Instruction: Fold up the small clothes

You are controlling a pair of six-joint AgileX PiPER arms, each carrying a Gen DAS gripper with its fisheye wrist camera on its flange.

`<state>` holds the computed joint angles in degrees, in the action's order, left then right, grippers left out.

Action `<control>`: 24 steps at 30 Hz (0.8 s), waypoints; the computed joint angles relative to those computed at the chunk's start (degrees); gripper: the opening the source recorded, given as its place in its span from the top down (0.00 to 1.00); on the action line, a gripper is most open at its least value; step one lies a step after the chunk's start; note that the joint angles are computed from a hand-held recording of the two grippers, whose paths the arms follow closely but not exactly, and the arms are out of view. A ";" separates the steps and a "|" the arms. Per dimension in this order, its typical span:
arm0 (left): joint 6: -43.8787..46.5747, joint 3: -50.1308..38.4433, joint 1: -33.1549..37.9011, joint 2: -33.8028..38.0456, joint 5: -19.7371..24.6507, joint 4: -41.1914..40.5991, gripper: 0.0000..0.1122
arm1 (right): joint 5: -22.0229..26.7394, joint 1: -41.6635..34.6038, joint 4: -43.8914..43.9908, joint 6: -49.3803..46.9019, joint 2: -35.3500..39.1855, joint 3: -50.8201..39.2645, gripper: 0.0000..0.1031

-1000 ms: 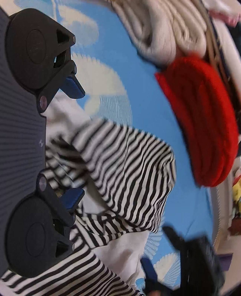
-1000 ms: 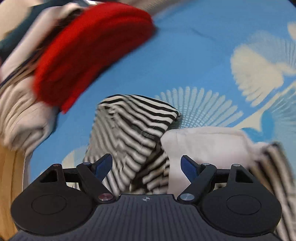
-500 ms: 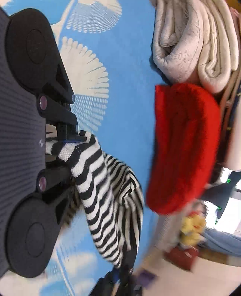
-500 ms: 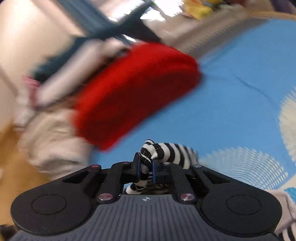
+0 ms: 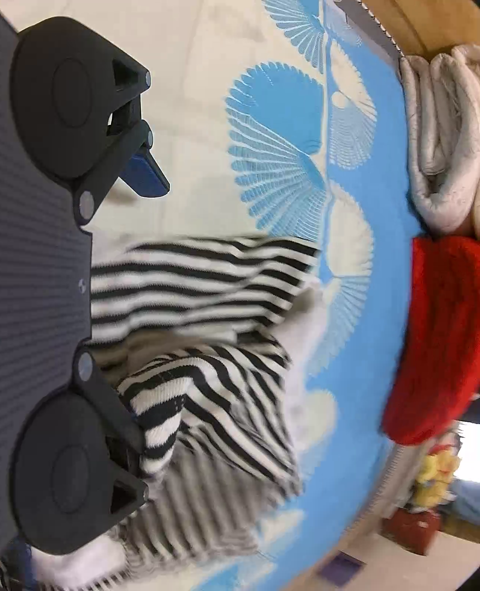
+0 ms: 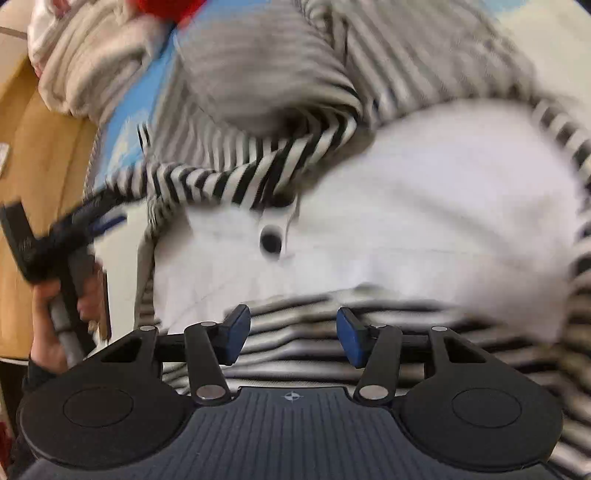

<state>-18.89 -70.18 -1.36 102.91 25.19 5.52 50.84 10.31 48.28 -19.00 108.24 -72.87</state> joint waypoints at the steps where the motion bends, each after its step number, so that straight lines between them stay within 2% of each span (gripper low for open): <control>1: 0.45 -0.15 -0.34 -0.95 -1.03 -0.71 0.09 | -2.73 -0.77 0.89 -1.95 -2.21 0.49 0.43; 4: 7.25 -2.09 -0.57 -2.75 -2.37 -8.25 0.09 | -11.17 -0.85 2.19 -6.12 -4.17 -2.89 0.33; 5: 9.63 -3.63 -0.36 -2.93 -2.29 -11.71 0.09 | -13.35 -0.81 1.44 -6.01 -2.33 -6.52 0.33; 8: 8.97 -4.47 -0.07 -4.19 -5.05 -14.97 0.09 | -17.65 0.17 -1.65 -3.74 4.01 -15.92 0.34; 10: 8.11 -5.41 -0.27 -3.04 -6.12 -14.33 0.09 | -21.97 1.90 1.44 -8.21 6.53 -16.64 0.36; 12: 6.82 -8.74 -2.25 1.43 -3.22 -10.68 0.09 | -23.68 3.96 3.41 -14.80 9.51 -16.28 0.40; 14: 8.97 -14.57 -3.61 9.39 -0.03 -10.00 0.09 | -25.25 7.00 -3.78 -12.53 14.01 -17.66 0.49; 15: 7.60 -18.50 -4.11 13.79 1.69 -7.84 0.14 | -25.80 8.39 -8.45 -11.85 16.48 -18.49 0.56; 16: 7.47 -22.70 -3.93 17.94 3.11 -7.82 0.20 | -28.32 9.38 -10.82 -13.47 17.81 -17.75 0.61; 17: 8.75 -27.36 -3.30 21.99 4.62 -10.09 0.38 | -29.41 9.90 -10.90 -16.40 17.62 -17.14 0.62; 18: 11.21 -31.40 -2.25 24.67 6.38 -14.65 0.44 | -28.20 9.52 -9.16 -19.56 16.92 -17.01 0.62; 20: 14.81 -35.62 0.53 27.20 6.40 -25.29 0.44 | -19.36 5.88 -2.00 -20.05 17.08 -21.53 0.60; 21: 15.50 -38.39 1.44 28.56 7.10 -27.91 0.43 | -16.30 3.83 0.31 -17.38 17.79 -25.20 0.56; 22: 14.99 -41.95 2.07 30.28 8.83 -28.23 0.43 | -15.54 2.75 0.33 -13.39 19.08 -29.41 0.47; 24: 10.89 -53.01 3.17 35.74 17.59 -26.20 0.34 | -19.53 2.65 -6.50 -3.37 24.08 -39.80 0.45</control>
